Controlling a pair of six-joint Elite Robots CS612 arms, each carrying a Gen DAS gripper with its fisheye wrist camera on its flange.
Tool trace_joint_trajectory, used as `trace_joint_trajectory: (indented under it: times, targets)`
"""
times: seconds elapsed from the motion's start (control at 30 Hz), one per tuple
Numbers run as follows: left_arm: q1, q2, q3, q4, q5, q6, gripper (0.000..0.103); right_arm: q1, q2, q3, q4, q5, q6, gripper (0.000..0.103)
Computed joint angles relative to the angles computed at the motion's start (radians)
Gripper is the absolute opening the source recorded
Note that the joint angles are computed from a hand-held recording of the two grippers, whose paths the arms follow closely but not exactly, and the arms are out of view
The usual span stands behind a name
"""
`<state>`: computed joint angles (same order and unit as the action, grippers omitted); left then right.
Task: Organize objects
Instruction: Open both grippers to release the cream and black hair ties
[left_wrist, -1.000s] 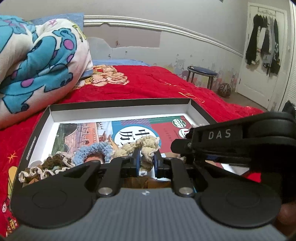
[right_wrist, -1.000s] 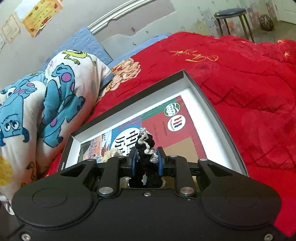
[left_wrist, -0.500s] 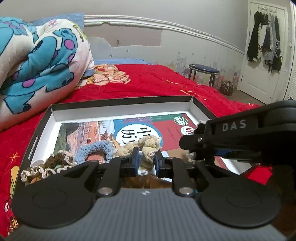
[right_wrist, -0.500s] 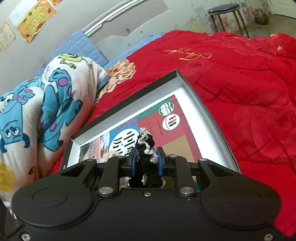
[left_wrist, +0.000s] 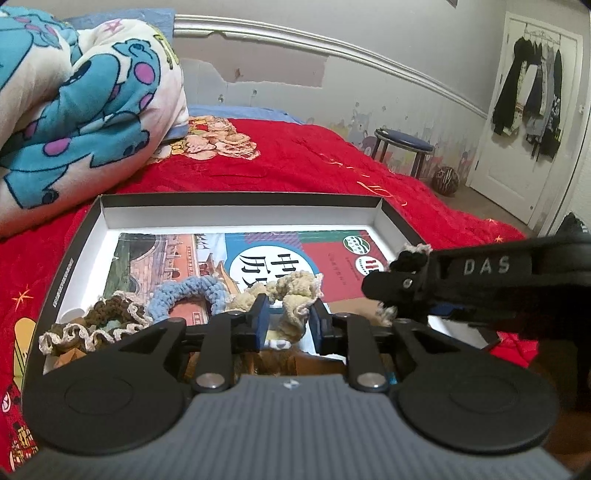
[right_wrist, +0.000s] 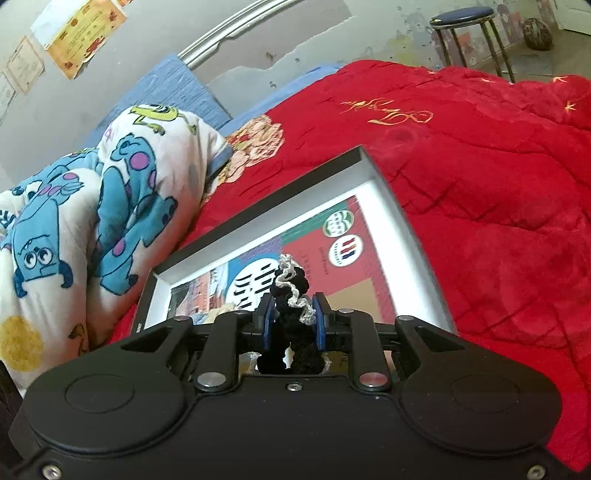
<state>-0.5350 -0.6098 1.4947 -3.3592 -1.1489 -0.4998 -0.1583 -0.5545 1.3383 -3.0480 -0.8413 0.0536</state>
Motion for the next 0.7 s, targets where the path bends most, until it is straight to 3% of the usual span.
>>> trace_joint_trajectory:
  times: [0.13,0.2,0.27,0.4,0.7]
  targets:
    - [0.005,-0.002,0.001,-0.007,-0.015,-0.015,0.050,0.006,0.000,-0.001,0.014,-0.004,-0.020,0.023]
    - [0.007,-0.002,-0.001,-0.002,-0.014,-0.019,0.061,0.007,0.002,-0.002,0.013,-0.005,-0.023,0.022]
    - [0.008,-0.004,-0.001,0.003,-0.016,-0.020,0.065,0.008,0.004,-0.004,0.009,-0.005,-0.018,0.023]
    - [0.006,-0.008,0.000,0.011,-0.004,-0.011,0.069,0.005,0.011,-0.009,-0.008,-0.002,0.017,0.036]
    - [0.006,-0.048,0.036,-0.019,0.024,0.037,0.075,-0.008,0.016,0.000,-0.095,0.072,0.120,0.049]
